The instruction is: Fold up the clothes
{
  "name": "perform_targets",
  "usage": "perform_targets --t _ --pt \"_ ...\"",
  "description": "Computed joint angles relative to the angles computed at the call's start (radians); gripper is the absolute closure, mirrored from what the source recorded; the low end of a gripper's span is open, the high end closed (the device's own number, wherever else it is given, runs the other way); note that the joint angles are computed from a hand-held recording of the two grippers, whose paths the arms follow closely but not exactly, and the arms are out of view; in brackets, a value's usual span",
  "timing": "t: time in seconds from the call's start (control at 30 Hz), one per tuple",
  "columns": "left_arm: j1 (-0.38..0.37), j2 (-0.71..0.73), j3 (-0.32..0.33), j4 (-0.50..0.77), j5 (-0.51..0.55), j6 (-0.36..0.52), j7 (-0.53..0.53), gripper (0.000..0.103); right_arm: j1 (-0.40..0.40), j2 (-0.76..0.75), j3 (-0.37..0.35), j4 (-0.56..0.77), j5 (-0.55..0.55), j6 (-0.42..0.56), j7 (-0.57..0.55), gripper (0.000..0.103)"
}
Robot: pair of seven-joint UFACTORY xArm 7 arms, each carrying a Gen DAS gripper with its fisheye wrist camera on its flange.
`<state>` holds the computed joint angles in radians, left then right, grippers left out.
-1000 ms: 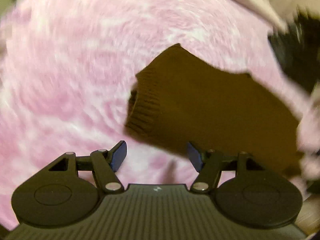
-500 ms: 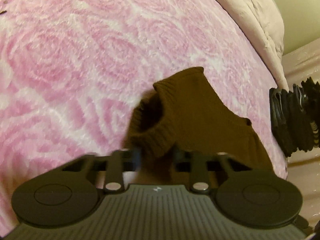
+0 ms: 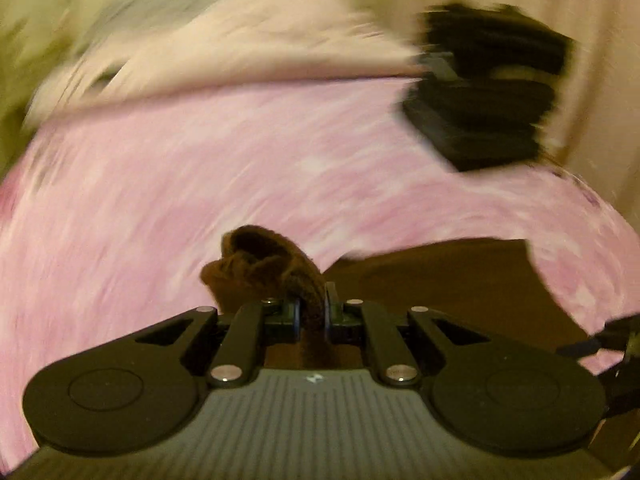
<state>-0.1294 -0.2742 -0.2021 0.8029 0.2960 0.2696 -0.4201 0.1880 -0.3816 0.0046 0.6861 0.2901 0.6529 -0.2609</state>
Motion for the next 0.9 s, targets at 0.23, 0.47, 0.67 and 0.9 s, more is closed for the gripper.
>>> perform_targets --t 0.23,0.47,0.67,0.9 --pt "-0.159 0.352 -0.113 0.293 0.159 -0.035 0.056 0.096 -0.162 -0.075 -0.106 -0.048 -0.074 0.043 0.001 0.028" --pt "-0.349 0.546 -0.054 0.394 0.27 0.069 0.124 0.096 -0.247 -0.089 -0.162 -0.05 -0.069 0.084 -0.053 0.028" --pt "-0.437 0.539 0.023 0.385 0.34 -0.004 0.225 0.097 -0.238 -0.055 -0.17 -0.039 0.008 0.065 -0.094 0.028" --pt "-0.457 0.553 0.006 0.348 0.178 -0.007 0.429 0.101 -0.204 -0.021 -0.17 -0.007 0.1 0.043 -0.153 0.028"
